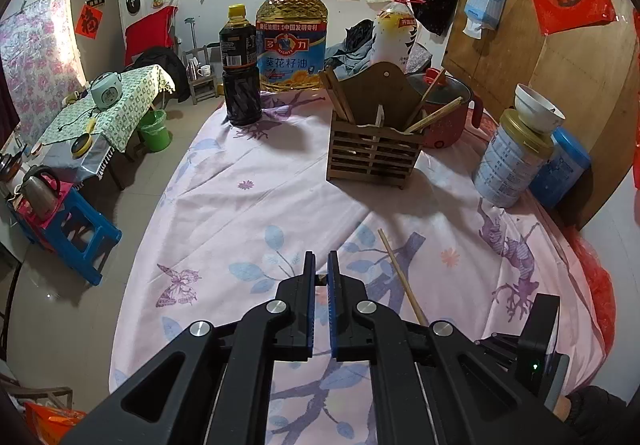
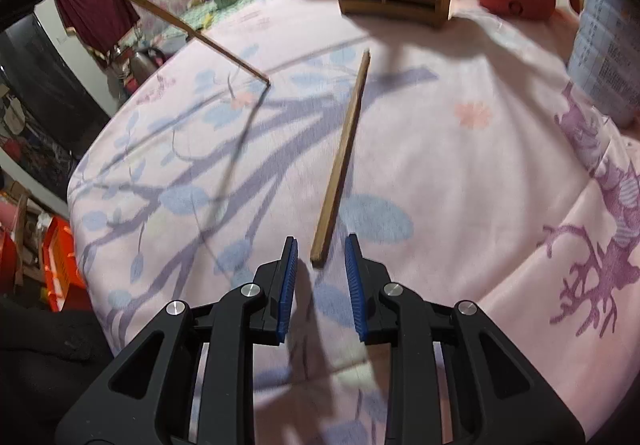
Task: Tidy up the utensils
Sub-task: 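Lift both held chopsticks up and carry them toward the wooden holder, then lower both chopsticks into the wooden holder and open both tools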
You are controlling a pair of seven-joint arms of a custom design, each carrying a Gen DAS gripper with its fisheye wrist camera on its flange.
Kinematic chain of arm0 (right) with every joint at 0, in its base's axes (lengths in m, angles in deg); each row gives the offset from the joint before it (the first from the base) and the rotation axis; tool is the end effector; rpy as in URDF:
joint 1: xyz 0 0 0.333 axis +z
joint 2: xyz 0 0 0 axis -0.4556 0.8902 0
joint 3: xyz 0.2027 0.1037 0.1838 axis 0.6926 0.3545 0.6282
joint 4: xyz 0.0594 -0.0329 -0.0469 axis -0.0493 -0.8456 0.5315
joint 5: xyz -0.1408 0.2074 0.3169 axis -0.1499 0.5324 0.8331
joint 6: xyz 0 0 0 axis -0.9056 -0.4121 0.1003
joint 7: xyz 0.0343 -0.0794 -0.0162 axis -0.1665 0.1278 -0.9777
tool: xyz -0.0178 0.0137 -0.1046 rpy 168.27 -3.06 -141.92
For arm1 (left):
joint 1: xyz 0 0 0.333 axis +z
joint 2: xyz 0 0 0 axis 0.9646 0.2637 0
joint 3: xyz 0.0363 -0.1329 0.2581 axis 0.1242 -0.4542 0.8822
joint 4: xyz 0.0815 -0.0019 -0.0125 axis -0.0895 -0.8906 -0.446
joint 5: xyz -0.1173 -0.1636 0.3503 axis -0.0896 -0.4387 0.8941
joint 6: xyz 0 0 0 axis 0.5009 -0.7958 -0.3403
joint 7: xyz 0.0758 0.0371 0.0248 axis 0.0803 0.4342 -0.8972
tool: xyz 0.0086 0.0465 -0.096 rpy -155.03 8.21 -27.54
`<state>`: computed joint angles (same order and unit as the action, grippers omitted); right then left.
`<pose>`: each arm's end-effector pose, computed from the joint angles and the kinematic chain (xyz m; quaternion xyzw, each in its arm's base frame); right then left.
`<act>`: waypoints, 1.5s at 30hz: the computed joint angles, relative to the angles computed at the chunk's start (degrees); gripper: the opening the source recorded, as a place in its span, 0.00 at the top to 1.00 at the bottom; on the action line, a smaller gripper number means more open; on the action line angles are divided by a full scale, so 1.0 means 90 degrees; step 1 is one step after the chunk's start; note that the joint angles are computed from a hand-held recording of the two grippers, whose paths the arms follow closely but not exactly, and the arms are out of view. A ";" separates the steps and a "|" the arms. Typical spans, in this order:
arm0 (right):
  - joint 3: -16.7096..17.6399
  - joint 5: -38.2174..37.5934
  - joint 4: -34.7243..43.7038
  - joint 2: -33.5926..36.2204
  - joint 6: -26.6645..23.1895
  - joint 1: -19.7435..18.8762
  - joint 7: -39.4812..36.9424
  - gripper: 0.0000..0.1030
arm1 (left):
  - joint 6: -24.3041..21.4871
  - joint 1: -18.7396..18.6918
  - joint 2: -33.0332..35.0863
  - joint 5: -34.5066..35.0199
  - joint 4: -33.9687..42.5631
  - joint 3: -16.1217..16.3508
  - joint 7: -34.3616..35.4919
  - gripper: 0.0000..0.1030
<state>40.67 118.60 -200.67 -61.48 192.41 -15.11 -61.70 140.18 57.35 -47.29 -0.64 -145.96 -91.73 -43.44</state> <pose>0.4521 0.0607 0.3042 -0.8651 0.4076 -0.0220 0.2916 0.3946 -0.3141 0.4781 -0.7419 0.5748 -0.2389 0.2492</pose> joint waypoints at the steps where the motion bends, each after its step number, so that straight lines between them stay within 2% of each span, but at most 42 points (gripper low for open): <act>1: 0.0016 0.0065 -0.0008 0.0017 0.0081 0.0023 -0.0038 0.80 | -0.0014 -0.0002 0.0006 -0.0003 0.0009 0.0000 0.0010 0.94; 2: 0.0014 0.0116 -0.0010 0.0034 0.0112 0.0031 -0.0050 0.92 | -0.0013 -0.0005 0.0009 -0.0009 0.0014 0.0007 0.0025 0.94; 3: -0.0001 0.0153 0.0022 0.0044 0.0077 0.0022 -0.0018 0.93 | -0.0015 -0.0003 0.0017 -0.0005 0.0024 0.0009 0.0036 0.94; 9: -0.0103 0.0542 -0.0125 -0.0433 0.0423 0.0045 -0.0284 0.94 | 0.0004 0.0018 0.0074 0.0067 0.0080 0.0011 0.0051 0.94; 19: -0.0649 0.1611 0.0396 -0.1390 0.0208 0.0082 -0.0692 0.94 | 0.0162 0.0057 0.0134 -0.0004 0.0089 0.0077 0.0079 0.94; 23: -0.0637 0.1650 0.0602 -0.1359 0.0056 0.0041 -0.0497 0.94 | 0.0235 0.0081 0.0135 0.0033 0.0075 0.0078 0.0073 0.94; 33: -0.0573 0.1693 0.0846 -0.1372 0.0103 0.0119 -0.0547 0.94 | 0.0305 0.0147 0.0162 0.0007 0.0297 0.0155 0.0326 0.95; 45: -0.0515 0.2218 0.1895 -0.0882 -0.0189 0.0131 -0.0604 0.94 | 0.0489 0.0336 0.0897 0.0394 0.1521 0.0273 0.1023 0.95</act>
